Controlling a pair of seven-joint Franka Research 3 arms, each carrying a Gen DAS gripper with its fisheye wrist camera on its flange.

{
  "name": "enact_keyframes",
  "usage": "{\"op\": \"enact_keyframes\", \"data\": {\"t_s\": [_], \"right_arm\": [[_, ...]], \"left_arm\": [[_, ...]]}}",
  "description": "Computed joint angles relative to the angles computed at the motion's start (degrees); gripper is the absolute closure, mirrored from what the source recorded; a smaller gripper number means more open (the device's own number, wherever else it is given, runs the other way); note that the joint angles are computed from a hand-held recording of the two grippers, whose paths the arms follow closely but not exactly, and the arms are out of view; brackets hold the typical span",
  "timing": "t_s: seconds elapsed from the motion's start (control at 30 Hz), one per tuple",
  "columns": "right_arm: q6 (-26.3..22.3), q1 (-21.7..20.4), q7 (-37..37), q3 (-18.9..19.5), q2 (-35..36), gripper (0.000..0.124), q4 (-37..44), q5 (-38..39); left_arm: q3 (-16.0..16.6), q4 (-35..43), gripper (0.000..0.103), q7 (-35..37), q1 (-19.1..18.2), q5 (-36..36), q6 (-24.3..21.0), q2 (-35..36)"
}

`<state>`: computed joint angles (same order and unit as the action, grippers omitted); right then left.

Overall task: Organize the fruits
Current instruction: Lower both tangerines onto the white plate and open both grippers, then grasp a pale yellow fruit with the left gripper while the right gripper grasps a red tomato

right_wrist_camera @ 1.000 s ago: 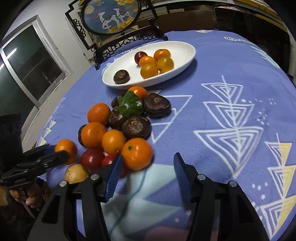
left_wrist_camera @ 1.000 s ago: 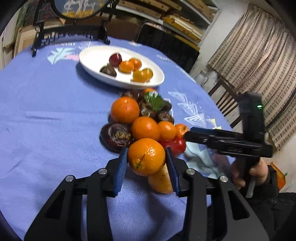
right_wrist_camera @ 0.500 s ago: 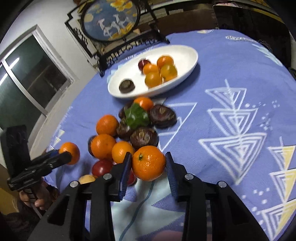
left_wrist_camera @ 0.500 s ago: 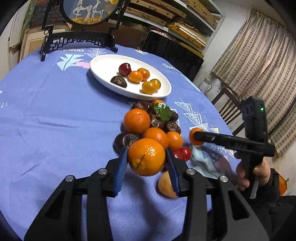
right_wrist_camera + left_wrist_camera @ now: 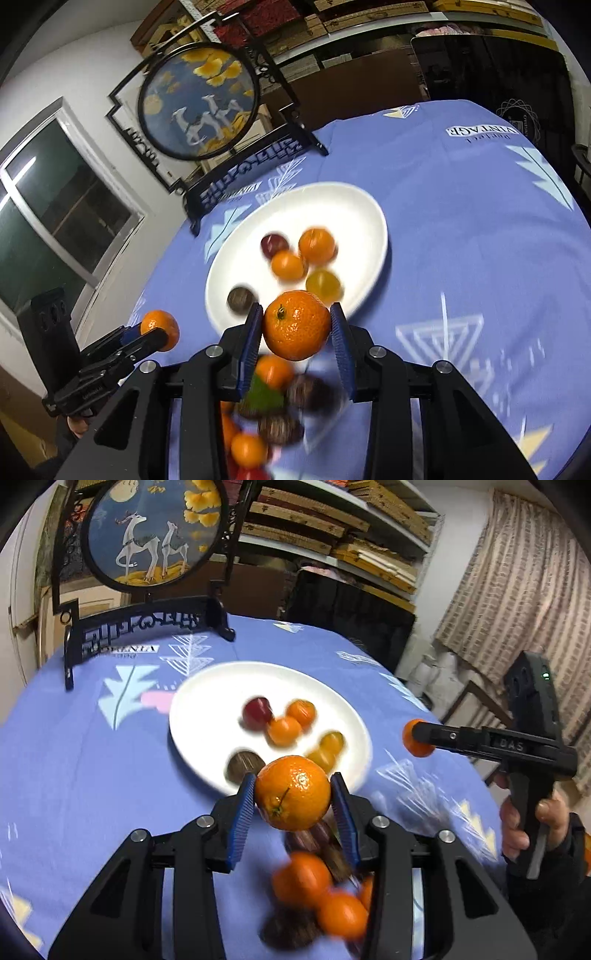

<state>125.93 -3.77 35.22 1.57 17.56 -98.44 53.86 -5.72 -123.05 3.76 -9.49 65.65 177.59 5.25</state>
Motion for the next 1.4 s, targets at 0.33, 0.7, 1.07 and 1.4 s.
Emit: {"op": "enact_keyframes", "data": {"t_s": [0.33, 0.7, 1.07, 1.4], "right_arm": [[2.96, -0.12, 9.0, 3.57, 13.54, 0.065, 15.39, -3.54], [4.18, -2.24, -4.85, 0.63, -3.78, 0.065, -9.21, 0.51], [3.73, -0.04, -12.75, -4.72, -15.3, 0.065, -25.37, 2.46], [6.11, 4.22, -25.47, -5.7, -23.41, 0.065, -35.3, -1.47]], "left_arm": [[4.76, 10.49, 0.037, 13.08, -1.99, -15.68, -4.65, 10.48], [0.05, -9.73, 0.037, 5.17, -3.6, -0.14, -0.73, -6.87], [-12.89, -16.12, 0.046, 4.16, -4.63, 3.24, -8.49, -9.67], [-10.81, -17.62, 0.065, -16.97, -4.56, 19.53, -7.4, -13.89]]}}
